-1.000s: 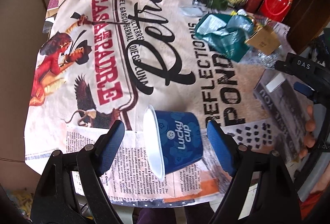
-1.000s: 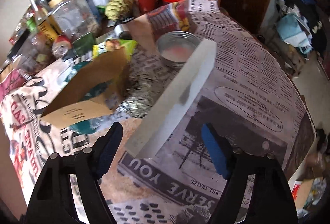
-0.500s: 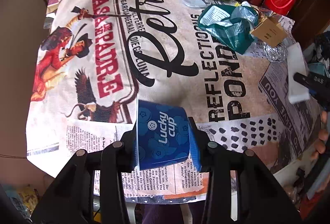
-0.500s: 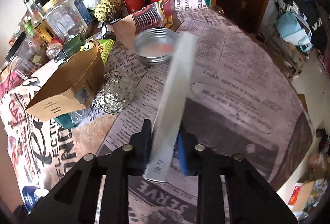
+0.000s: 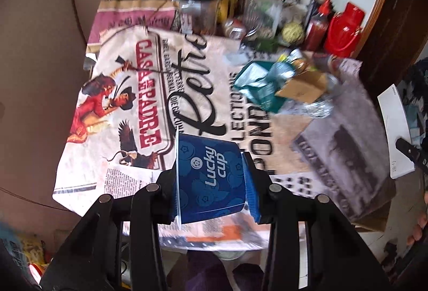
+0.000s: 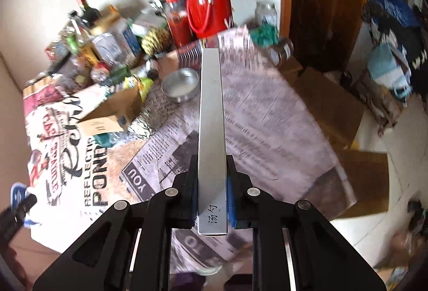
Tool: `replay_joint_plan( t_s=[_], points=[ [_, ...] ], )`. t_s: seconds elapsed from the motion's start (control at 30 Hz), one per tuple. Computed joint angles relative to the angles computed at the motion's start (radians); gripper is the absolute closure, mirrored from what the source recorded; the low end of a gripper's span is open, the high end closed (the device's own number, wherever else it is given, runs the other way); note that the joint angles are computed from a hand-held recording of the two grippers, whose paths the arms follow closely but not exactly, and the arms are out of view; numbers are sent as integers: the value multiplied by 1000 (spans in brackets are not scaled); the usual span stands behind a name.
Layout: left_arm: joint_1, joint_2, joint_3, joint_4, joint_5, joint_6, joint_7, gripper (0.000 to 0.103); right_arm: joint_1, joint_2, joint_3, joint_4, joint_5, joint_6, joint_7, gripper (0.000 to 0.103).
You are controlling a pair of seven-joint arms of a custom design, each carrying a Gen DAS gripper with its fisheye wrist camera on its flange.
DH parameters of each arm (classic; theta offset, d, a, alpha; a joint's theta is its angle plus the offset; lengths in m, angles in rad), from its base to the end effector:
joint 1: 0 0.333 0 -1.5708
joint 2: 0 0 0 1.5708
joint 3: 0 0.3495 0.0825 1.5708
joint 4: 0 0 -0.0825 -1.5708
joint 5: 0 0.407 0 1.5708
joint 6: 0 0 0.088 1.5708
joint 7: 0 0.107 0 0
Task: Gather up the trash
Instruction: 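Lift the blue cup and white box and carry both toward the white bucket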
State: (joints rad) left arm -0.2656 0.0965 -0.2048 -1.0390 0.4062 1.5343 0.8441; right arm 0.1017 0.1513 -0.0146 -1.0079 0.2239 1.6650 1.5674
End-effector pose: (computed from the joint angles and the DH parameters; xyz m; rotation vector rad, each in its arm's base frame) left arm 0.5308 -0.2088 0.8632 -2.1901 1.5165 -0.4325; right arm 0.5978 0.0754 0.8558 -1.9605 1.7244 -0.2384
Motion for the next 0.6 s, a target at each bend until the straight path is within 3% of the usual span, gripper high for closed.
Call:
replay_joint_plan(
  t_s=[0.33, 0.5, 0.6],
  points=[
    [-149, 18, -44, 171, 202, -78, -103, 63, -82, -76, -19, 47, 184, 2, -235, 87],
    [-238, 22, -57, 260, 305, -137, -90, 63, -95, -150, -35, 9, 265, 4, -286, 87],
    [-263, -17, -62, 236, 326, -131, -92, 63, -91, -196, -47, -22, 292, 7, -296, 87]
  ],
)
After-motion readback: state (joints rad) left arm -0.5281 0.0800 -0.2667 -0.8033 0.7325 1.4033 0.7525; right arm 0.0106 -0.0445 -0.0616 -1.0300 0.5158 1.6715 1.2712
